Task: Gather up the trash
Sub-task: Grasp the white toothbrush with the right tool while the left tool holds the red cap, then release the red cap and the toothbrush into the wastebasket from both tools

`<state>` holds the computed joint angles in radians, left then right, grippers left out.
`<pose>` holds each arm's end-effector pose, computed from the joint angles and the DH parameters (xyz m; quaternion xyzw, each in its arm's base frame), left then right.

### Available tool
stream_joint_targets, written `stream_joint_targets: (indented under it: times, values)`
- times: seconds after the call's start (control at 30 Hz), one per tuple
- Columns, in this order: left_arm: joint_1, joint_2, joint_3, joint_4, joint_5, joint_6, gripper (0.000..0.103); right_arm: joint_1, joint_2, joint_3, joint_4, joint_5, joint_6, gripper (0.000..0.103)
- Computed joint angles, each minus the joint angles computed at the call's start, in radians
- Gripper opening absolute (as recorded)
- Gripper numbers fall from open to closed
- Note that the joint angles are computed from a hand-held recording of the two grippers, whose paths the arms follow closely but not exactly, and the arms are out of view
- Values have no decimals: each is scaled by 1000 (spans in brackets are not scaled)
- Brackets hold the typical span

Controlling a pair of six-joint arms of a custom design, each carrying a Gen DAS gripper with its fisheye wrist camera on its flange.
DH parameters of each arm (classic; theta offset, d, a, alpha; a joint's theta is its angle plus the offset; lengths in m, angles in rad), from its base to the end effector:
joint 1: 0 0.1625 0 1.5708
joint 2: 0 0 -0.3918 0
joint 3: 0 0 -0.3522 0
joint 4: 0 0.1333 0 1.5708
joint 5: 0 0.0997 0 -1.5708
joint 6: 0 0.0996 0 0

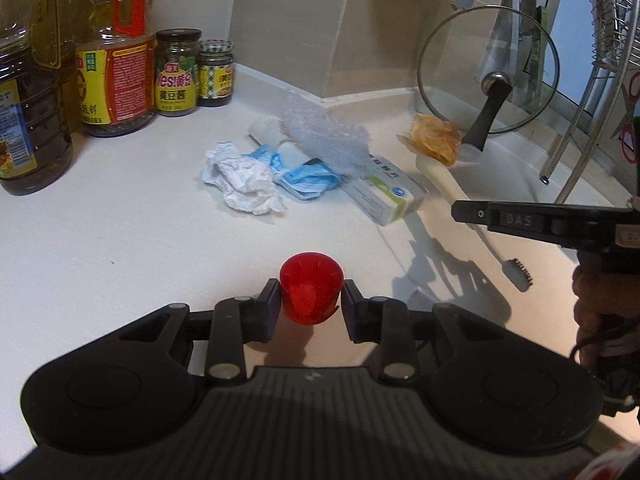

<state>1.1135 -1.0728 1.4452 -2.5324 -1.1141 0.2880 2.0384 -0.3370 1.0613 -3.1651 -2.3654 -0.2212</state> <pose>-0.1270 -0.6595 0.3596 0.2781 0.8920 -0.3001 0.1919 0.3941 -0.6425 0.0899 0.1289 -0.8422 0.4288 0.3005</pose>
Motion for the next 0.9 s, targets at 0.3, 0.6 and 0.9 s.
stream_joint_targets:
  times: [0.3, 0.6, 0.9]
  values:
    - [-57, -62, 135, -41, 14, -19, 29, 27, -198, 341, -83, 75, 112, 20]
    - [-115, -162, 309, -75, 99, -103, 29, 49, -325, 583, -71, 199, 151, 20]
    - [-122, -230, 419, -13, 157, -234, 29, 33, -337, 685, 7, 282, 188, 20]
